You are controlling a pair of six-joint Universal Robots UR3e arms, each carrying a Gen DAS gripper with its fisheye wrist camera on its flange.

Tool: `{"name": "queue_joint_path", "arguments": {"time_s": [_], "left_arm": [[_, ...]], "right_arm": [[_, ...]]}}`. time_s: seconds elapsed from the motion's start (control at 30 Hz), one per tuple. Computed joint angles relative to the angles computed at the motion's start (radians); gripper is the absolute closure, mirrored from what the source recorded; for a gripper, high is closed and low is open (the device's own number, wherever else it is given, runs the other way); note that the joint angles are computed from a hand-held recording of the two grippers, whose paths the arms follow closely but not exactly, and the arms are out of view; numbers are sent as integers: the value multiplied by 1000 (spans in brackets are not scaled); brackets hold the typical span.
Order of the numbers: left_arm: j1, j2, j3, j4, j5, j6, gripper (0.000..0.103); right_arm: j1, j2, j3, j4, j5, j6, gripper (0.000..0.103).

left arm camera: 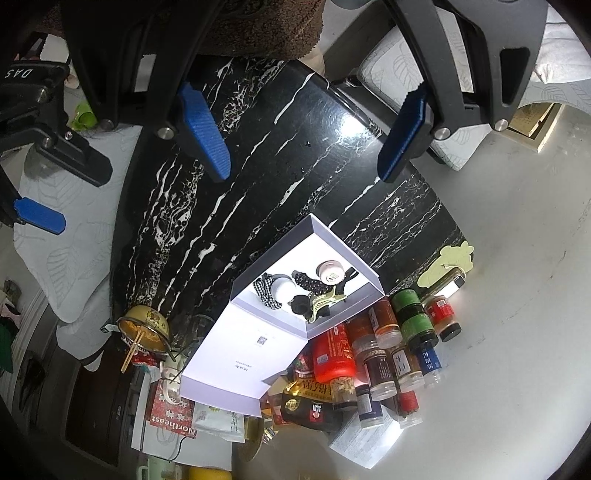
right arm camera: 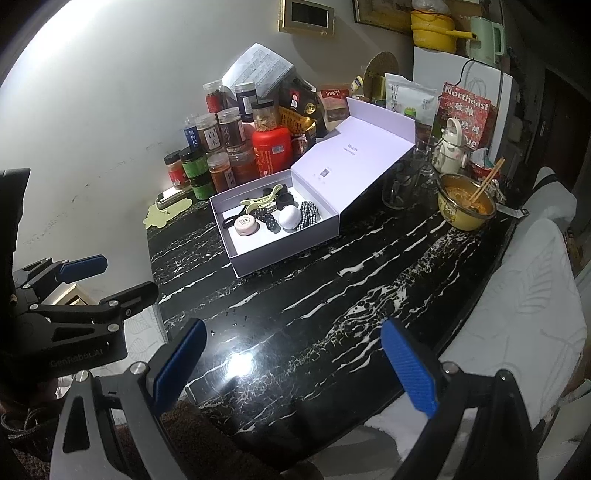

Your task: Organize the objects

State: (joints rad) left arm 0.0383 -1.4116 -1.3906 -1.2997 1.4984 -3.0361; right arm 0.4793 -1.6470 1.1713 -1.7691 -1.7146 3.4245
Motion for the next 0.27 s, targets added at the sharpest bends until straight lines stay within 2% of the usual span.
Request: {"name": "queue_joint_path", "arguments": {"time_s": [0.1, 0.27], "left_arm": [[11, -1, -22, 18, -7, 18, 16], [29, -12, -93, 67, -35, 39, 16]], "right_arm": [[-2, 5, 7, -3, 4, 2, 7], [-5, 0, 63, -9, 0, 37, 7]]}}
